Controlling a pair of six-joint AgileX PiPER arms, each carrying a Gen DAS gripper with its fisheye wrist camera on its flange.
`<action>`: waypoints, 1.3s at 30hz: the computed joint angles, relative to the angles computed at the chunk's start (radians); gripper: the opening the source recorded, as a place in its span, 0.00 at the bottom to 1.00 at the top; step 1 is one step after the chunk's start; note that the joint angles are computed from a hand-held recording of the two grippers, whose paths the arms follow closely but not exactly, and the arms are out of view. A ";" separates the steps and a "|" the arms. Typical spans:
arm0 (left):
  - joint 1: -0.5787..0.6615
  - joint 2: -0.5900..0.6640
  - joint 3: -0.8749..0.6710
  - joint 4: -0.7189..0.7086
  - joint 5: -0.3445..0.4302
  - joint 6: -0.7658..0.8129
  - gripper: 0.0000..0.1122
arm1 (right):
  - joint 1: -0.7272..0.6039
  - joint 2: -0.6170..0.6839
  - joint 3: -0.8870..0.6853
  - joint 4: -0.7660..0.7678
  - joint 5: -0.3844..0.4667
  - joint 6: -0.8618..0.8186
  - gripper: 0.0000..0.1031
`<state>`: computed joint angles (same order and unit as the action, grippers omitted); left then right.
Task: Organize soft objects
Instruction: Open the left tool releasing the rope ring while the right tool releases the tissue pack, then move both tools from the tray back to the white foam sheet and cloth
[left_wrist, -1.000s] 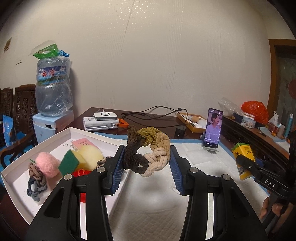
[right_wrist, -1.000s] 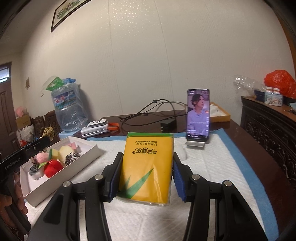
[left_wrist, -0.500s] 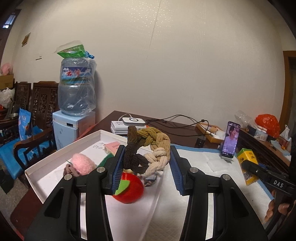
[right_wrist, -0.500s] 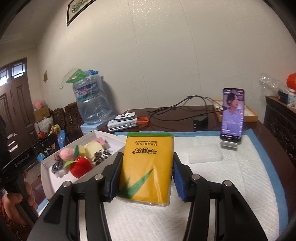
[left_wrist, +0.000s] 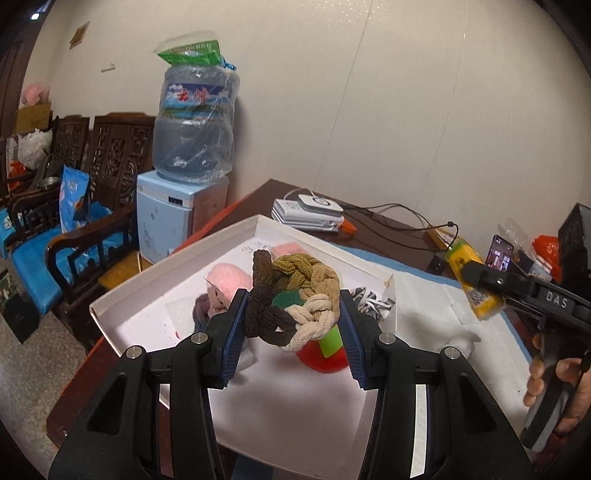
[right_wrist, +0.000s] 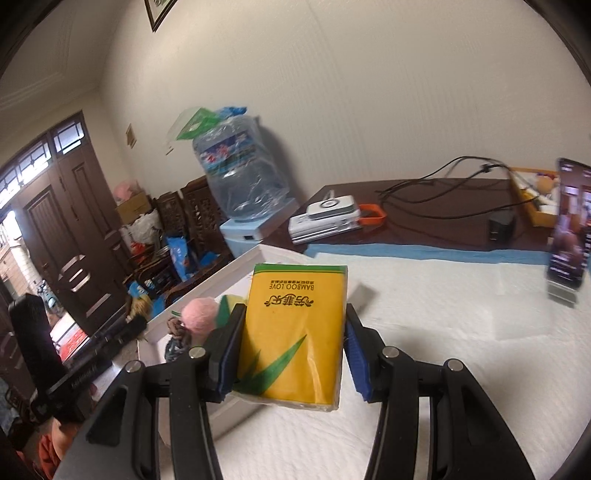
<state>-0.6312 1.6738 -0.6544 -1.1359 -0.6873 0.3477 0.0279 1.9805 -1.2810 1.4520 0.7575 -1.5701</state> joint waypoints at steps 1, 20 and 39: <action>0.018 0.014 -0.014 0.014 0.030 -0.005 0.41 | 0.027 0.022 -0.034 -0.023 -0.009 0.039 0.48; 0.037 0.032 -0.001 -0.202 -0.075 0.070 0.92 | 0.252 0.136 -0.134 -0.020 -0.286 0.062 1.00; -0.092 0.043 -0.086 -0.247 -0.097 0.195 0.92 | 0.062 0.061 -0.045 0.054 -0.240 0.015 1.00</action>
